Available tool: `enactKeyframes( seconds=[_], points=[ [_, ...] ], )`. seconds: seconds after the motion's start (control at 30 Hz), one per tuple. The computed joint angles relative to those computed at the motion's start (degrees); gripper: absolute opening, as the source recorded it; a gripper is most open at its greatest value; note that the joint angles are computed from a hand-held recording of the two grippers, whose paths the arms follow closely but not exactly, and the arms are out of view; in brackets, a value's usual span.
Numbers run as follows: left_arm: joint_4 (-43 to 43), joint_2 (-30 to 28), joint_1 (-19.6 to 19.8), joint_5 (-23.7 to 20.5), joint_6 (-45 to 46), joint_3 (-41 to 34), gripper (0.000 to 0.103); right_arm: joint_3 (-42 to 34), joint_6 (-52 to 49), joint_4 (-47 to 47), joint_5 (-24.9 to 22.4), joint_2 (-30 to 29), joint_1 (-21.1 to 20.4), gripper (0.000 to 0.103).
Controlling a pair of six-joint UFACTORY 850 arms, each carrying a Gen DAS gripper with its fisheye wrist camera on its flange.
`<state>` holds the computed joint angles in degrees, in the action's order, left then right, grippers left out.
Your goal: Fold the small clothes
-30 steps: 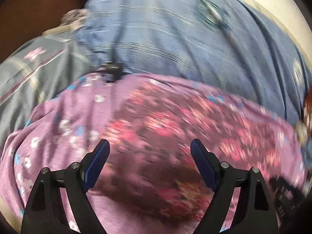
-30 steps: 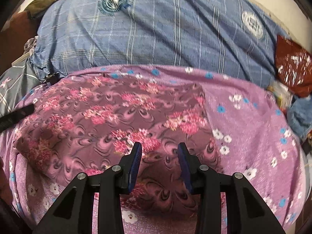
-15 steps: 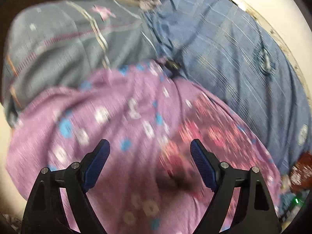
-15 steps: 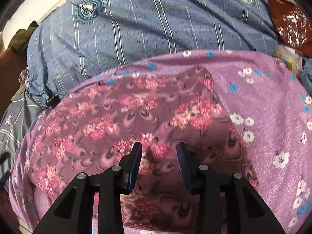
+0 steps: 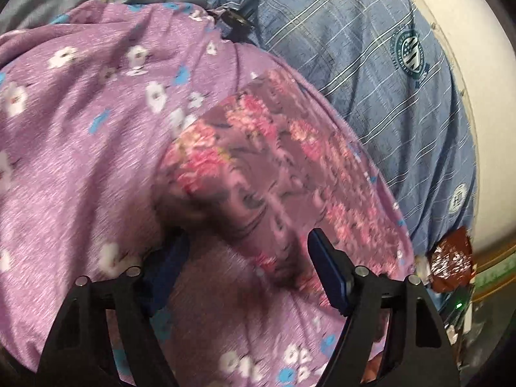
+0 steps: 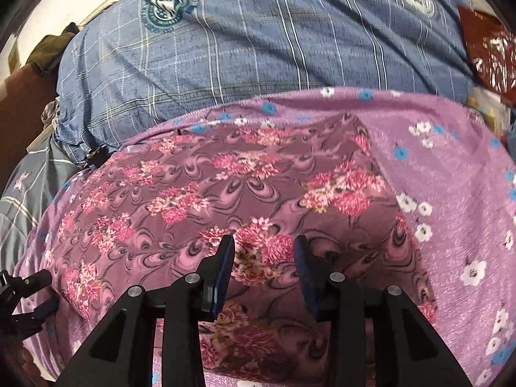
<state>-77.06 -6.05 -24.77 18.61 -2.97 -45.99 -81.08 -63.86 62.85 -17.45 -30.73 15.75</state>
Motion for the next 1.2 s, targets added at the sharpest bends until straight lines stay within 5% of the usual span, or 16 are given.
enactKeyframes(
  seconds=[0.33,0.43,0.5,0.6,0.83,1.03,1.2],
  points=[
    [17.19,-2.45,4.38,-0.87,-17.90,-2.52,0.076,-2.02,6.70,-5.42,-1.78,-1.64,-0.13,0.042],
    [10.55,-3.62,3.72,0.59,-8.82,-3.73,0.057,-2.50,7.80,-6.47,-1.61,-1.98,0.03,0.042],
    [7.02,-4.04,3.63,0.75,-4.39,-4.24,0.033,-2.73,8.29,-7.13,-1.39,-2.15,0.14,0.042],
    [1.01,-3.81,2.64,3.52,2.73,-4.37,0.019,-3.01,9.54,-8.82,-1.01,-2.33,0.36,0.042],
    [-9.47,-3.36,-1.59,12.61,24.44,-8.17,0.014,-3.21,10.56,-9.84,-1.49,-2.41,0.30,0.042],
    [-15.21,-4.95,-2.92,14.08,38.32,-13.58,0.012,-3.61,10.77,-9.08,-3.50,-2.55,-0.45,0.037],
    [-20.01,-7.88,-4.48,14.36,51.38,-20.05,0.010,-5.86,8.76,0.90,-11.20,-3.91,-3.99,0.039]
  ],
)
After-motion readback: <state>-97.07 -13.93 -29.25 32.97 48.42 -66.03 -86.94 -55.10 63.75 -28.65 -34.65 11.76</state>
